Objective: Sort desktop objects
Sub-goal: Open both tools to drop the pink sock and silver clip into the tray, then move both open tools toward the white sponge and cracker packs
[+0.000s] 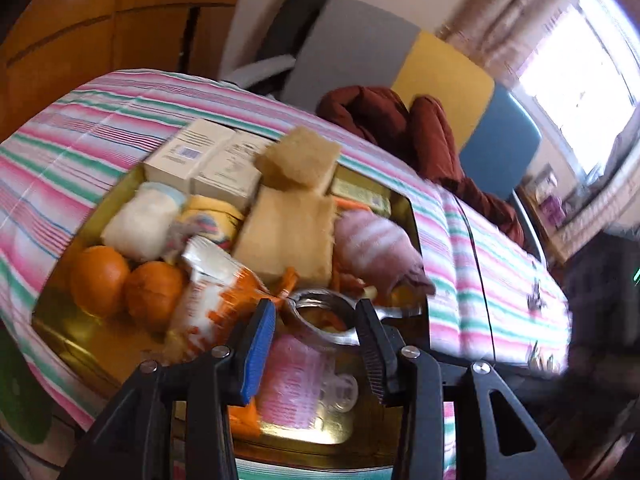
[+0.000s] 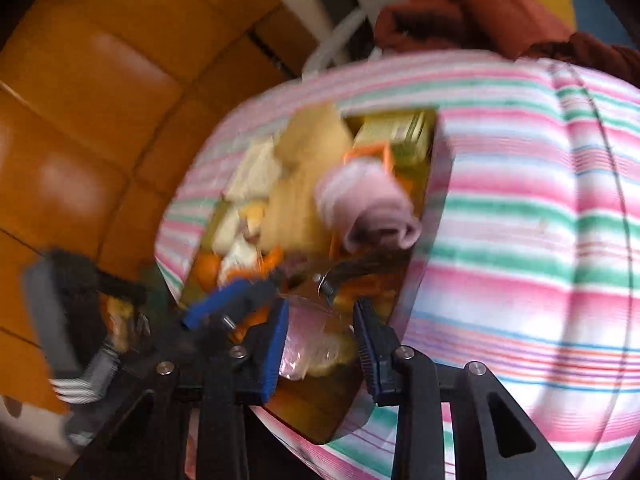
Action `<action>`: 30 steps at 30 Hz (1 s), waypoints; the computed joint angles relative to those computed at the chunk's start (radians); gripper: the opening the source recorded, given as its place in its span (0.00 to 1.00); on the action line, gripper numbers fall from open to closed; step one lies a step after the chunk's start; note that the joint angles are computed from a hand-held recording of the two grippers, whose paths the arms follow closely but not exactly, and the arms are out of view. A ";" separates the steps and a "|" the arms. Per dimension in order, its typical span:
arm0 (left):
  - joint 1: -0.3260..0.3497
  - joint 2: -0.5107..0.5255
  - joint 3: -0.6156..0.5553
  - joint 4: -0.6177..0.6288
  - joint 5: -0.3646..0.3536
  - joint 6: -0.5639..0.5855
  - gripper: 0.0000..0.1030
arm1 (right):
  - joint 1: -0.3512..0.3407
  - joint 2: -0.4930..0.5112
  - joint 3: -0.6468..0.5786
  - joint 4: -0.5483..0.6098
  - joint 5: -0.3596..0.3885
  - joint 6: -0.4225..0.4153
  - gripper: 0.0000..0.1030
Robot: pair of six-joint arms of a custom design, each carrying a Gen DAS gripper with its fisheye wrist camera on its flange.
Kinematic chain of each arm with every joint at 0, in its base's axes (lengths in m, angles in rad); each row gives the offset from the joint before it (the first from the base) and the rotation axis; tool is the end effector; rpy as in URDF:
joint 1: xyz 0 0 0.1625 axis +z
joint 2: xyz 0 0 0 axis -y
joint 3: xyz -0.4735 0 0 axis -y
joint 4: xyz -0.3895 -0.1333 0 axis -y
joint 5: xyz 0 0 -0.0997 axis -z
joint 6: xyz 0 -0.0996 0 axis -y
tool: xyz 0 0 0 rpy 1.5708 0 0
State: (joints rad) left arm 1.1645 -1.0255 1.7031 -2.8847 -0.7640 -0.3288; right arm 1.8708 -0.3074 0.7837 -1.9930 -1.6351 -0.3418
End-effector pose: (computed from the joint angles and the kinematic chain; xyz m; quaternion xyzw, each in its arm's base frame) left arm -0.0763 -0.6967 0.3270 -0.0889 0.8777 -0.4025 0.2446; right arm 0.3847 -0.8143 0.0225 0.3160 -0.9478 -0.0277 0.0316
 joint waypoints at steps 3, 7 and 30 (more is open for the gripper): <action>-0.009 -0.014 0.010 -0.015 0.042 0.009 0.40 | 0.000 0.014 0.007 0.046 -0.002 0.002 0.34; -0.008 -0.021 0.012 -0.039 0.033 0.019 0.42 | -0.012 -0.027 0.060 -0.052 0.062 -0.016 0.34; -0.094 0.139 -0.109 0.127 -0.191 0.162 0.56 | -0.149 -0.298 0.327 -0.619 -0.281 0.174 0.85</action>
State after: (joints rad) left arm 1.0709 -0.8868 1.5945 -2.7582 -0.9551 -0.1671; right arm 1.7213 -0.6050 1.1107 -2.6125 -1.9166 -0.1676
